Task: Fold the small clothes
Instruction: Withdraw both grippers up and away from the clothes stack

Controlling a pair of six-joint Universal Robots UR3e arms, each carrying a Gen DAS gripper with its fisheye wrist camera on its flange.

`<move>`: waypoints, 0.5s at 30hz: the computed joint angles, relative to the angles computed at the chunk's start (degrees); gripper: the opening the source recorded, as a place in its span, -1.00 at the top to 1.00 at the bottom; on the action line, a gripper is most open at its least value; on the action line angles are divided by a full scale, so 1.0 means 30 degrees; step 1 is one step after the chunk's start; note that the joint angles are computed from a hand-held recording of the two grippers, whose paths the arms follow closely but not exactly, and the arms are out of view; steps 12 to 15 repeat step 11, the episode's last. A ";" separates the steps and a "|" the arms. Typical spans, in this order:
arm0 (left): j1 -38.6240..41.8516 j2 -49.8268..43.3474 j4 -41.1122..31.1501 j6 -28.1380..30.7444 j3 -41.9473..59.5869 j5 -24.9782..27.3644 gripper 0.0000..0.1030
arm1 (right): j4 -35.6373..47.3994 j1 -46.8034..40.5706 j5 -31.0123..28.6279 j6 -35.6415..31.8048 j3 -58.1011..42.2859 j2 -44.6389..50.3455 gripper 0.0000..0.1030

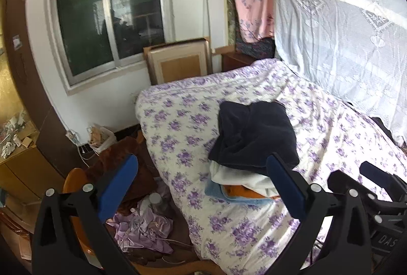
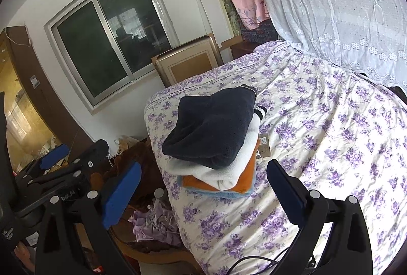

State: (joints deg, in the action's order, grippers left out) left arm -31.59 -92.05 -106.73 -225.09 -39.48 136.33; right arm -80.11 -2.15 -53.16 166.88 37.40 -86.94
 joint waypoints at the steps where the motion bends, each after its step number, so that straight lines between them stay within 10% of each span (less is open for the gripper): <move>1: -0.0123 -0.0016 -0.0175 -0.0204 0.0011 0.0254 -0.92 | 0.0008 -0.0002 0.0025 -0.0020 -0.0008 -0.0018 -0.93; 15: 0.0576 0.0206 0.0044 0.0197 -0.0123 -0.0727 -0.92 | -0.0116 0.0196 -0.0184 0.0327 -0.0100 0.0116 -0.93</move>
